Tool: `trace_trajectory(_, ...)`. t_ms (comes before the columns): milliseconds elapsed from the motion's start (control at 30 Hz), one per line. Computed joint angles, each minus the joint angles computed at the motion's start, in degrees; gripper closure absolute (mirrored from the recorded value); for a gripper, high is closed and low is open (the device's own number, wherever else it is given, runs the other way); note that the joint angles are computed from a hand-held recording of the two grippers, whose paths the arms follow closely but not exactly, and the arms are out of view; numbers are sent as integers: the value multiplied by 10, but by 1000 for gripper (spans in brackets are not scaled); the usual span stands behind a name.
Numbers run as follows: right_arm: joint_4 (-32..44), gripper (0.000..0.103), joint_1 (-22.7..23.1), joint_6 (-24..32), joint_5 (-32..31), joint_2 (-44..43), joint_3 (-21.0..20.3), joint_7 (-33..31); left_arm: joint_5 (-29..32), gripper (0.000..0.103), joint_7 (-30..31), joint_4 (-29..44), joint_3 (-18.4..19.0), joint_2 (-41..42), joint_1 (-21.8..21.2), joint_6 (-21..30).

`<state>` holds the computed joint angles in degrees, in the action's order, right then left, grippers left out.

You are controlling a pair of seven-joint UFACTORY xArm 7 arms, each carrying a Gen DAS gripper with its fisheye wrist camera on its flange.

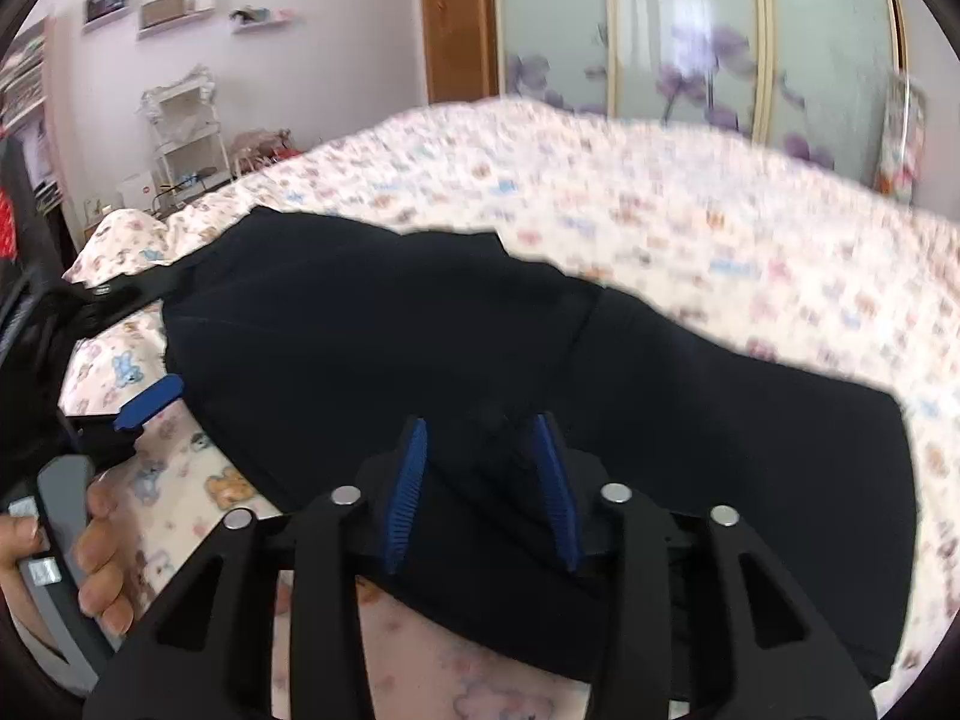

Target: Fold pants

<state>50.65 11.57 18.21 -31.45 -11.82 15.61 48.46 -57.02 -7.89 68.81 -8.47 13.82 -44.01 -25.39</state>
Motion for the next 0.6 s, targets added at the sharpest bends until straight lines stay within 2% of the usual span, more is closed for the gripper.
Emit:
trace_trajectory(100,11,65,6,30,1,19,2,-3,2,2,-7,-5,-3,-4,2,-1)
trace_trajectory(200,-6,72,4,-1,1,13,-13,23,-1,2,-5,-3,0,-3,2,5)
trace_trajectory(300,-21,73,3,-14,16,-1,-17,13,5,2,-12,-6,-1,-4,4,7)
trace_trajectory(367,-17,73,3,10,12,-2,-6,6,10,2,-18,-6,1,-4,5,12)
trace_trajectory(500,-38,73,-22,-36,-27,-25,11,46,51,2,-58,-17,-6,-7,19,14)
trace_trajectory(533,-35,73,-28,-28,-35,-26,18,50,62,2,-68,-20,-6,-6,23,15)
trace_trajectory(600,-17,73,-14,11,-12,-8,12,13,72,2,-79,-23,-1,-7,21,17)
